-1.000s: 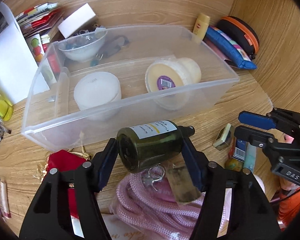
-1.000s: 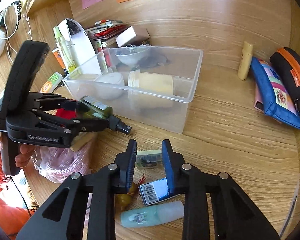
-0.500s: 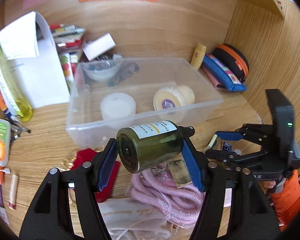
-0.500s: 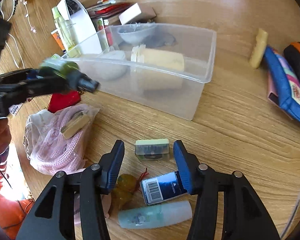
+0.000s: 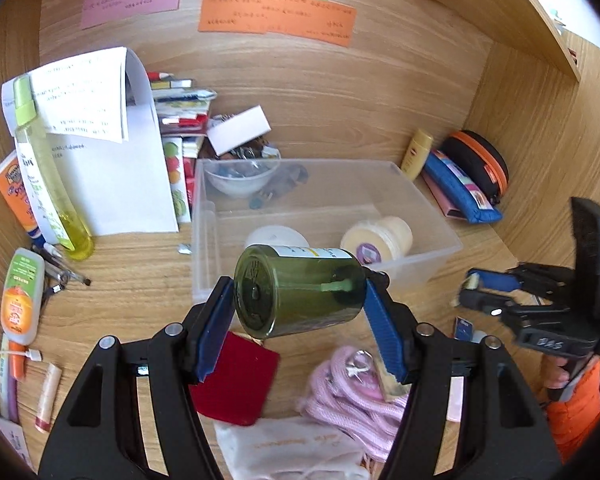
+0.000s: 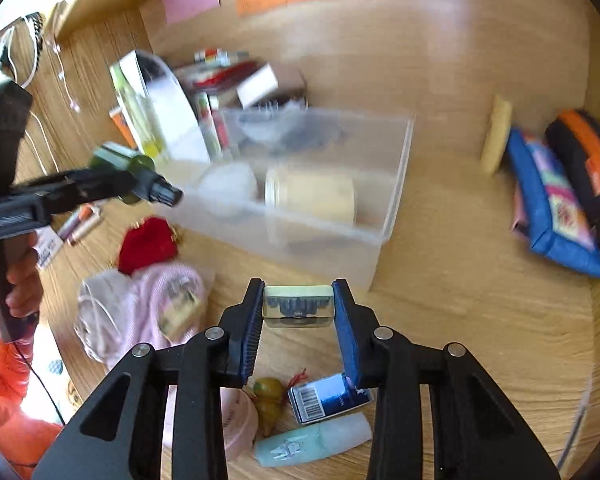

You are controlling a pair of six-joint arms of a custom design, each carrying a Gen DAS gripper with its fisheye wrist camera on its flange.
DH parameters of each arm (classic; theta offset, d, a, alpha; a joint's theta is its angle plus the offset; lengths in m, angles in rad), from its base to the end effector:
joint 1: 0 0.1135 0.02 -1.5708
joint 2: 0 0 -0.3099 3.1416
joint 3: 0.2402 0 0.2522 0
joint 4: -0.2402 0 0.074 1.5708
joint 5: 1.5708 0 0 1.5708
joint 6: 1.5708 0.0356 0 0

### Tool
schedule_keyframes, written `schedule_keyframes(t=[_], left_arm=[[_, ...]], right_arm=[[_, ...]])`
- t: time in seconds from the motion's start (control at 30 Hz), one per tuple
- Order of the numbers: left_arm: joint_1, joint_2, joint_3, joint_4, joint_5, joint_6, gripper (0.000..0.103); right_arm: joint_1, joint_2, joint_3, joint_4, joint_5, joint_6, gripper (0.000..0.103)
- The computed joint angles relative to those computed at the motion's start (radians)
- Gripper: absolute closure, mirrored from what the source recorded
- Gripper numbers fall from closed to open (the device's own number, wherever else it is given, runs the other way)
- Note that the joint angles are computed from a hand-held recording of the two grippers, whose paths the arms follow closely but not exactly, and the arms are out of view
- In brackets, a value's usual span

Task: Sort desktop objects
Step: 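Carry the green bottle over the bin while the right tool drops the small box into it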

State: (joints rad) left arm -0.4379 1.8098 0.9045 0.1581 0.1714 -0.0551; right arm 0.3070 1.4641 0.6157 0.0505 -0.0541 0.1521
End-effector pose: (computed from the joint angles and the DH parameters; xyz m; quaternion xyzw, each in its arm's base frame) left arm 0.3342 -0.1632 0.1848 0.2073 0.8898 -0.1734 0.3676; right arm 0.2572 0.0836 0.1991 -0.0818 0.9224 0.1101 0.3612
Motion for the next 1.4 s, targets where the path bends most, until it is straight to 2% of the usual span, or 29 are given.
schedule_keyframes(t=[0.3, 0.53, 0.73, 0.97, 1.2, 1.4], left_arm=[[0.045, 0.038, 0.077, 0.007, 0.020, -0.006, 0.039], [0.067, 0.085, 0.181, -0.027, 0.017, -0.019, 0.039], [0.076, 0.154, 0.292, -0.072, 0.028, -0.042, 0.039], [0.059, 0.257, 0.429, -0.145, 0.014, -0.051, 0.039], [0.040, 0.376, 0.536, -0.210, -0.009, -0.055, 0.039], [0.019, 0.416, 0.565, -0.237, -0.032, -0.038, 0.039]], right_arm=[[0.007, -0.026, 0.098, -0.021, 0.048, 0.010, 0.072], [0.008, 0.087, 0.216, -0.010, 0.072, 0.026, 0.072], [-0.007, 0.209, 0.320, -0.017, 0.048, 0.058, 0.072], [-0.019, 0.318, 0.444, -0.069, 0.069, 0.072, 0.072], [-0.045, 0.416, 0.493, -0.068, 0.037, 0.119, 0.072], [-0.039, 0.456, 0.516, -0.092, 0.088, 0.102, 0.072]])
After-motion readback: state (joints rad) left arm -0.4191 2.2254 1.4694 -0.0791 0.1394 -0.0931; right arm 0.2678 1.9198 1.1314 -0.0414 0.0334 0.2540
